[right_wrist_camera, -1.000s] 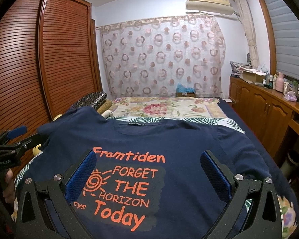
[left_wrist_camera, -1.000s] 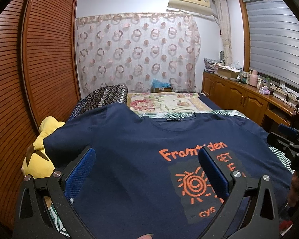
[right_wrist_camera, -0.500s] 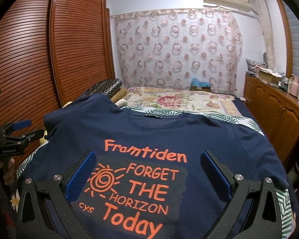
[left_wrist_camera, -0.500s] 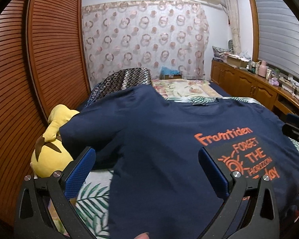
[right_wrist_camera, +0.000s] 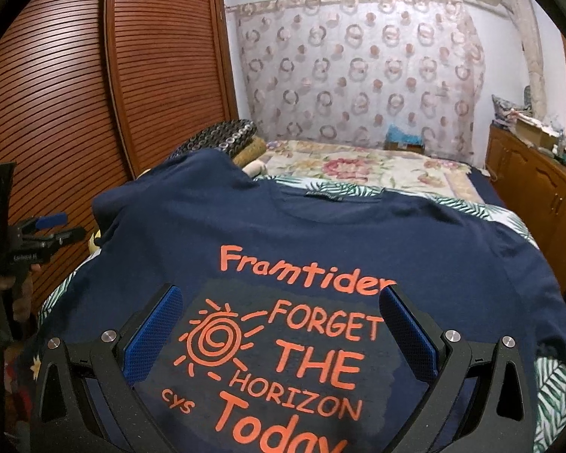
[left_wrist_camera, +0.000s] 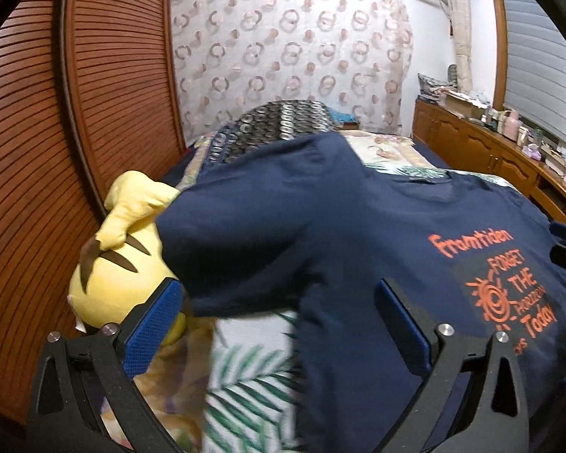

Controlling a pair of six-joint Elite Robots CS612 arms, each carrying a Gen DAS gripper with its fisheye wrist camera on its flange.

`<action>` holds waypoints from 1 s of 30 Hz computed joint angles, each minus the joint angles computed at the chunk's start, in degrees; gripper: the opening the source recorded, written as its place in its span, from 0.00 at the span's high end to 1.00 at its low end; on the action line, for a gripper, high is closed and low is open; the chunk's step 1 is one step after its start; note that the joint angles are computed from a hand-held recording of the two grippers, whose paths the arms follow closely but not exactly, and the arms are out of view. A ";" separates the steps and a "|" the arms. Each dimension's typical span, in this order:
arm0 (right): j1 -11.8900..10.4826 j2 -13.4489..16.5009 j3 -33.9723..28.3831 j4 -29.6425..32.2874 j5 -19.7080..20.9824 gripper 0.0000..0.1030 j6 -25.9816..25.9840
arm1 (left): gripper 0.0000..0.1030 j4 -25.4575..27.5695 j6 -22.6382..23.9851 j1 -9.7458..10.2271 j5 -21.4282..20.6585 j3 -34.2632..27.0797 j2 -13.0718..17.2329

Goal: Fold small clothes
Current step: 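Grasp the side edge and sleeve of the navy T-shirt with left tool, then fold the grasped side over toward the print and open left tool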

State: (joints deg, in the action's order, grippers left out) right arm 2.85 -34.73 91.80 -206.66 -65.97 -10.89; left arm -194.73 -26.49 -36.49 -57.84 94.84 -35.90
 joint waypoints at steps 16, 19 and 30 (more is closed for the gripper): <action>0.24 0.69 -3.09 3.88 2.33 0.00 -3.58 | 0.41 4.71 -1.08 6.28 -6.49 -3.52 1.58; 0.29 0.87 -3.14 4.17 2.50 0.00 -3.65 | 0.46 4.88 -2.18 6.88 -9.09 -3.98 2.04; 0.23 0.81 -2.79 4.24 2.28 0.00 -3.23 | 0.88 -0.14 -0.51 5.61 -5.08 -1.76 1.28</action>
State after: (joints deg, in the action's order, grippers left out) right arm 3.08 -33.92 89.01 -202.42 -63.69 -14.12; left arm -194.88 -27.00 -30.88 -62.92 93.08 -34.62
